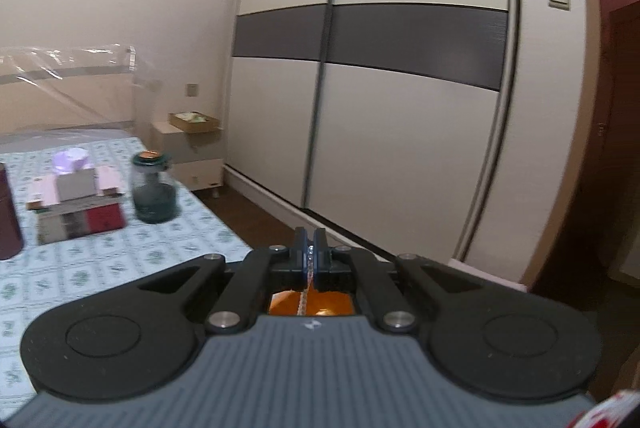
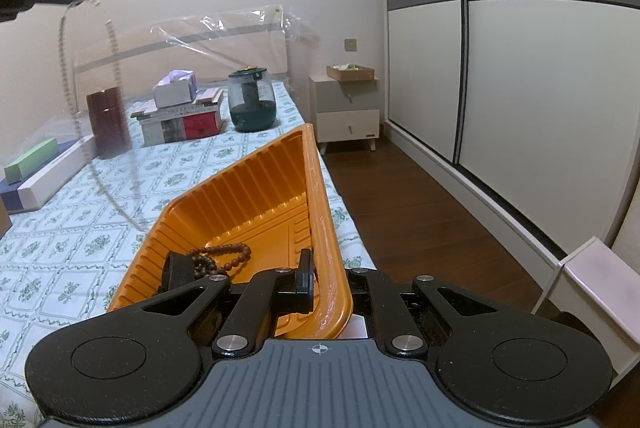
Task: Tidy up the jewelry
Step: 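Lower the pearl necklace into the orange tray and open the left tool, then set the orange tray down on the bed and open the right tool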
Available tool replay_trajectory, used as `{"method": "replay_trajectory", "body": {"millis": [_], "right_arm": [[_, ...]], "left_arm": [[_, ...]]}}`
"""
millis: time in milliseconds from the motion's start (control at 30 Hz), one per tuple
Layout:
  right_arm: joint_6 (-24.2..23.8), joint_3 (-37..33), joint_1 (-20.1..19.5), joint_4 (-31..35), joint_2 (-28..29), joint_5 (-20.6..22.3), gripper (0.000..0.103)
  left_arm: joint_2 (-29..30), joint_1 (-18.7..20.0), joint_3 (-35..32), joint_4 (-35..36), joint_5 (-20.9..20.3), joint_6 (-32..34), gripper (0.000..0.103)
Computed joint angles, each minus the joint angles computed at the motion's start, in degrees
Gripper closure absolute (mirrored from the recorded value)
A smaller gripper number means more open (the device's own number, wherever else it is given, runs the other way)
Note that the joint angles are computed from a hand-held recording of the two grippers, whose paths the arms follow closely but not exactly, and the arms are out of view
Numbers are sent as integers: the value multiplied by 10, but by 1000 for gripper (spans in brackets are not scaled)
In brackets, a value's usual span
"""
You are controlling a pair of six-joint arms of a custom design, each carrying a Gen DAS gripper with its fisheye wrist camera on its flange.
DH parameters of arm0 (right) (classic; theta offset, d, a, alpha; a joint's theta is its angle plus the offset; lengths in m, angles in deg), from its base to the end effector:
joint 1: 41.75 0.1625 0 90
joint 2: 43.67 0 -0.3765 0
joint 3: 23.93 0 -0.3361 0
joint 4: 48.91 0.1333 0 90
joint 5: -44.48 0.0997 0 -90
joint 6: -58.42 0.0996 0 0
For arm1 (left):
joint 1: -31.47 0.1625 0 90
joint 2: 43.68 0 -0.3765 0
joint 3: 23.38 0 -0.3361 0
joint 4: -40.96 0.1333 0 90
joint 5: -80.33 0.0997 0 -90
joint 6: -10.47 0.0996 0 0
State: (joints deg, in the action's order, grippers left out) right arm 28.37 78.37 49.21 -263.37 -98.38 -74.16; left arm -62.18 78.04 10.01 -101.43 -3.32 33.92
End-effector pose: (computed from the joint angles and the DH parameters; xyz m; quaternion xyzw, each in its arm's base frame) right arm 0.0948 -0.5505 0.2989 0.0547 -0.7725 0.5344 0.3388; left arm -0.4598 -0.6956 0.1778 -0.5062 -0.7988 0.3252 0.0040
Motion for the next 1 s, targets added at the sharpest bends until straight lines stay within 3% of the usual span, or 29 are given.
{"method": "replay_trajectory", "body": {"millis": [267, 533, 800, 1000], "right_arm": [[11, 5, -5, 1, -2, 4, 97], [40, 10, -17, 15, -10, 18, 97], [87, 30, -48, 48, -37, 62, 97], [139, 39, -93, 113, -69, 131, 97]], "left_arm": [[23, -7, 5, 52, -6, -7, 102], [35, 0, 27, 74, 17, -20, 97], [0, 18, 92, 17, 73, -51, 87], [-50, 30, 179, -23, 147, -70, 85]]}}
